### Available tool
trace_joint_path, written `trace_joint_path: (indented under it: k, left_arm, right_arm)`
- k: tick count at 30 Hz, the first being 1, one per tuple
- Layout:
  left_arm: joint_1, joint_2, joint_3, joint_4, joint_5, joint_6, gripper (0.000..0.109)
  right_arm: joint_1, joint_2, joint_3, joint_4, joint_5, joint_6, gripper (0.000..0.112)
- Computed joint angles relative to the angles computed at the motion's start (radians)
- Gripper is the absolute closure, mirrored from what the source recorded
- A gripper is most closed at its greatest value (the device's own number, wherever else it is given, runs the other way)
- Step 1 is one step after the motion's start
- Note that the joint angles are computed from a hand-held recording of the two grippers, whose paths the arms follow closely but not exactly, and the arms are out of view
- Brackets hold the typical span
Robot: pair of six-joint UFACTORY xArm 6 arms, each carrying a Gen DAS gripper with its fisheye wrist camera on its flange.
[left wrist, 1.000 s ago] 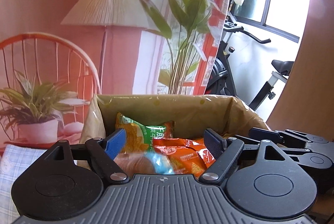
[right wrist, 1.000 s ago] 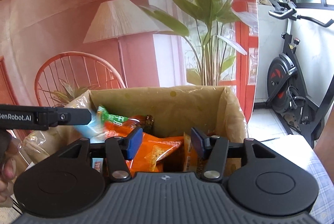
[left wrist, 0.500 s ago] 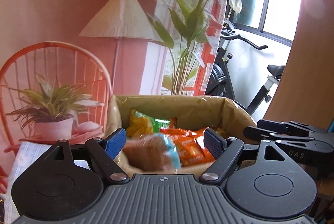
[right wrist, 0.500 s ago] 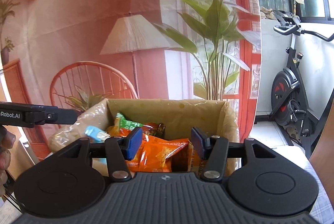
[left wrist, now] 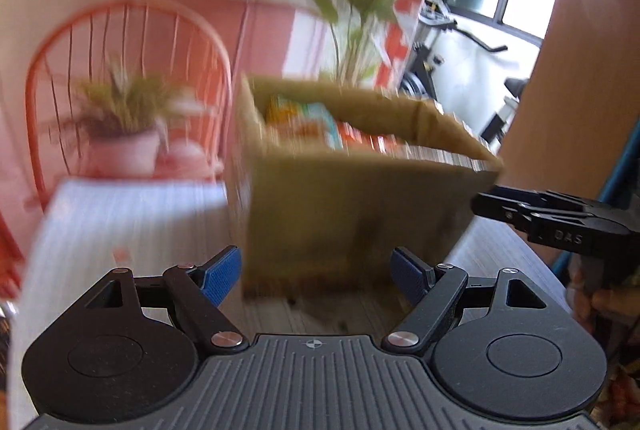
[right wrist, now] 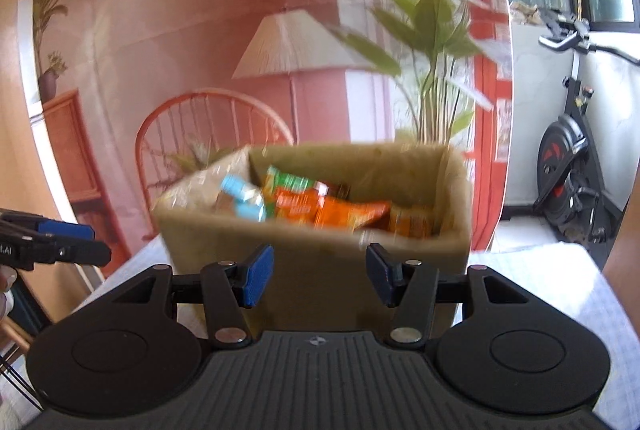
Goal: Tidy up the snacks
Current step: 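Move both grippers away from the box back over the table, then grasp the small orange jelly packet with the left gripper while the right grasps the dark wrapped snack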
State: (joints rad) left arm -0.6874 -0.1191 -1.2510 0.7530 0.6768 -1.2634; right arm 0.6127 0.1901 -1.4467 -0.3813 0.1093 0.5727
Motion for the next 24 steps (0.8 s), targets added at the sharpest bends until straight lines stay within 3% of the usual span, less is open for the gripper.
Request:
trace_joint_path:
  k: [5,10,17,21,24]
  left_arm:
    - [-0.04,-0.03,0.109,-0.058,-0.021,-0.043,0.025]
    - [-0.068,-0.056,0.194,-0.091,-0.049,-0.113,0.027]
    - [-0.109,-0.065,0.262,-0.146,-0.103,-0.145,0.033]
    - [-0.128,-0.071,0.283,-0.153,-0.096,-0.192,0.053]
    - [-0.146,-0.085,0.3,-0.188,-0.114,-0.21,0.053]
  right_arm:
    - [0.032,-0.067,0.14,0.035,-0.009,-0.037,0.057]
    - [0.072,-0.118,0.259,0.192,-0.002,-0.16,0.057]
    - [0.099,-0.171,0.368,0.27,0.004,-0.218,0.057]
    - [0.117,-0.188,0.413,0.287,0.002,-0.233,0.057]
    - [0.128,-0.197,0.432,0.307,0.009,-0.245,0.057]
